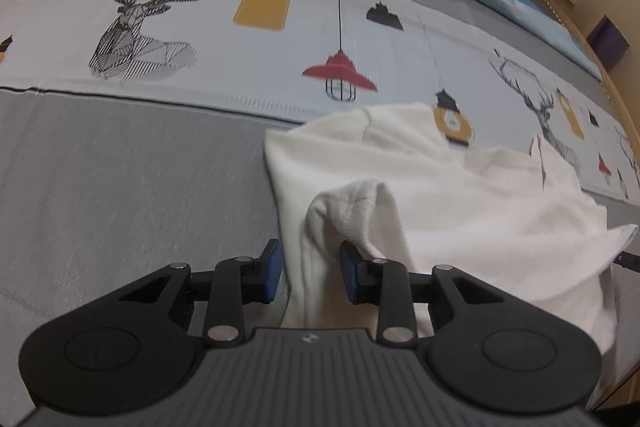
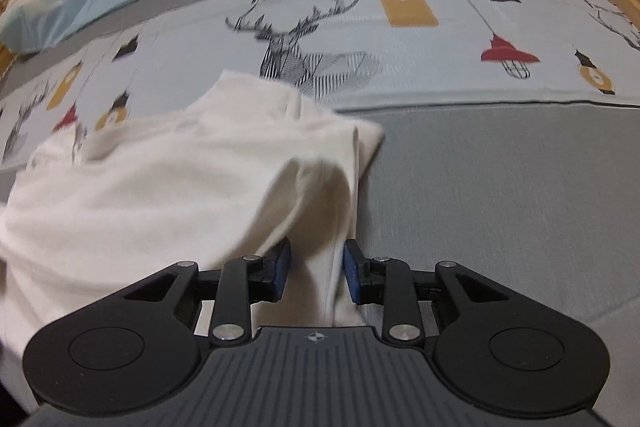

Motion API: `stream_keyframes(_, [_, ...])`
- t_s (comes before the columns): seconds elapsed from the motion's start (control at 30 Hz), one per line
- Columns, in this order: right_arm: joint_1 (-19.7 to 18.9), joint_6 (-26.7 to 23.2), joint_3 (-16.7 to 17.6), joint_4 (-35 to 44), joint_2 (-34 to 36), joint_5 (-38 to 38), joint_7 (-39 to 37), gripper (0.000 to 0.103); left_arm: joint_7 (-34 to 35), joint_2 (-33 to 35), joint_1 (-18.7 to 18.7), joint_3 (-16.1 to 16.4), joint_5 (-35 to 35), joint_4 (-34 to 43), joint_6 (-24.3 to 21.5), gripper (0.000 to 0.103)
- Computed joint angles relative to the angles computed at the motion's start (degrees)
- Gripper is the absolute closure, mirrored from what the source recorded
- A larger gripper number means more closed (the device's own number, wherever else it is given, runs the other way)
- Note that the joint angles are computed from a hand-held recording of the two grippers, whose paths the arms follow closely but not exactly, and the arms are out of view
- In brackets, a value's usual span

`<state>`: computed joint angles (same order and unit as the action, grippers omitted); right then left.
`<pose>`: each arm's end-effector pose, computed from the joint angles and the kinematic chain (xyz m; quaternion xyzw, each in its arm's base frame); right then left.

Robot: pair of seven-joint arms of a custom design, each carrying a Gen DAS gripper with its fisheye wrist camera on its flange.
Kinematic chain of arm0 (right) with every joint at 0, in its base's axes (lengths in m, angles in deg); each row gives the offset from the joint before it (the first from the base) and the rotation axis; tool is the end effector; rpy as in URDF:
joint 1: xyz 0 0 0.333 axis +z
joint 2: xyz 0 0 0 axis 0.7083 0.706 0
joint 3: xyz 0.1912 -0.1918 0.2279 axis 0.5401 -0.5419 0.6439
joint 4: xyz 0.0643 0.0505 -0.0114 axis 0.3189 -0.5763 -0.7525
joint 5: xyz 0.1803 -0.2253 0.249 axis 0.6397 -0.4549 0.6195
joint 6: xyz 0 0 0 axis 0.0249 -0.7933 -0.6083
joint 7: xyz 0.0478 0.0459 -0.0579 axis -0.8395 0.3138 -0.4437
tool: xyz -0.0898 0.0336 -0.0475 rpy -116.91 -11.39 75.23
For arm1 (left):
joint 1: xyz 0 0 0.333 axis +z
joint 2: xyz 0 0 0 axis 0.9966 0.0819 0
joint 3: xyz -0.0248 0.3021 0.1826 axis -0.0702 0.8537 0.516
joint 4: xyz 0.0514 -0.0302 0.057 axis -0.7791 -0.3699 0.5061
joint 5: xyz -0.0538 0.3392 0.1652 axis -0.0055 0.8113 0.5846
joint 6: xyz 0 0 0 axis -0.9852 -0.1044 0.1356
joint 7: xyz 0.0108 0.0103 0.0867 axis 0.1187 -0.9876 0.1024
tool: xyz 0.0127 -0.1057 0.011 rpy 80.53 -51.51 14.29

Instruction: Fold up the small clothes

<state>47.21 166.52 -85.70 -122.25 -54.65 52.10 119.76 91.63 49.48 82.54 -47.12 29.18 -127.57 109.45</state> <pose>0.5249 -0.0481 0.4808 -0.7038 0.6585 -0.0939 0.2497 0.4904 -0.1235 0.4999 -0.7683 0.5946 -0.2093 0.1106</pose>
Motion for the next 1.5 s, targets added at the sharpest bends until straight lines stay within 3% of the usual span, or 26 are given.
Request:
stream_keyframes(0.13, [-0.08,2.90,0.45,2.35,2.68,3.06,1.59,0.073,-2.05,2.31,0.27,0.07,0.28,1.69,2.14,0.068])
stream_keyframes(0.3, [-0.93,3.15,1.51,4.60,4.81,8.23,-0.31,0.073,-1.97,5.13,-0.32,0.67,-0.40,3.48,5.22,0.064])
stream_keyframes(0.67, [-1.82,3.35,3.23,5.72,6.06,11.01,-4.86,0.073,-0.09,8.44,-1.45,1.83,0.80,5.34,6.20,0.062])
stream_keyframes(0.8, [-1.48,4.18,3.57,5.39,5.57,12.65,-8.36,0.089,0.80,8.78,-1.66,2.02,1.62,5.56,6.14,0.062])
stream_keyframes(0.9, [-0.94,6.17,3.62,4.92,5.12,12.46,-8.99,0.096,2.71,8.94,-1.84,2.10,0.66,5.53,6.62,0.063])
stream_keyframes(0.97, [-0.79,6.62,3.49,5.12,5.08,13.21,-8.95,0.096,5.46,8.79,-1.98,2.10,0.33,5.53,6.82,0.098])
stream_keyframes(1.03, [-0.63,7.80,3.46,5.20,5.01,14.09,-9.20,0.098,1.26,7.86,-1.56,2.08,7.90,5.24,7.80,0.098])
stream_keyframes(1.1, [-0.15,11.26,3.73,4.97,4.51,18.54,-11.92,0.098,-7.84,6.16,0.31,2.01,16.67,3.67,13.48,0.098])
stream_keyframes(1.17, [0.92,15.17,3.93,5.95,3.88,34.28,-23.38,0.098,-19.78,5.38,3.65,0.87,25.87,2.99,17.32,0.098])
stream_keyframes(1.23, [1.94,18.47,4.14,7.38,4.20,44.71,-31.51,0.098,-28.49,5.59,5.85,-0.31,33.91,3.98,16.16,0.098])
stream_keyframes(1.4, [2.19,21.85,5.19,9.92,8.10,39.34,-23.13,0.098,-37.06,6.78,5.86,0.34,43.34,5.75,16.00,0.098])
stream_keyframes(1.5, [1.44,23.95,6.91,11.65,9.84,40.67,-22.99,0.098,-44.00,7.35,5.79,1.37,50.17,6.71,16.87,0.098])
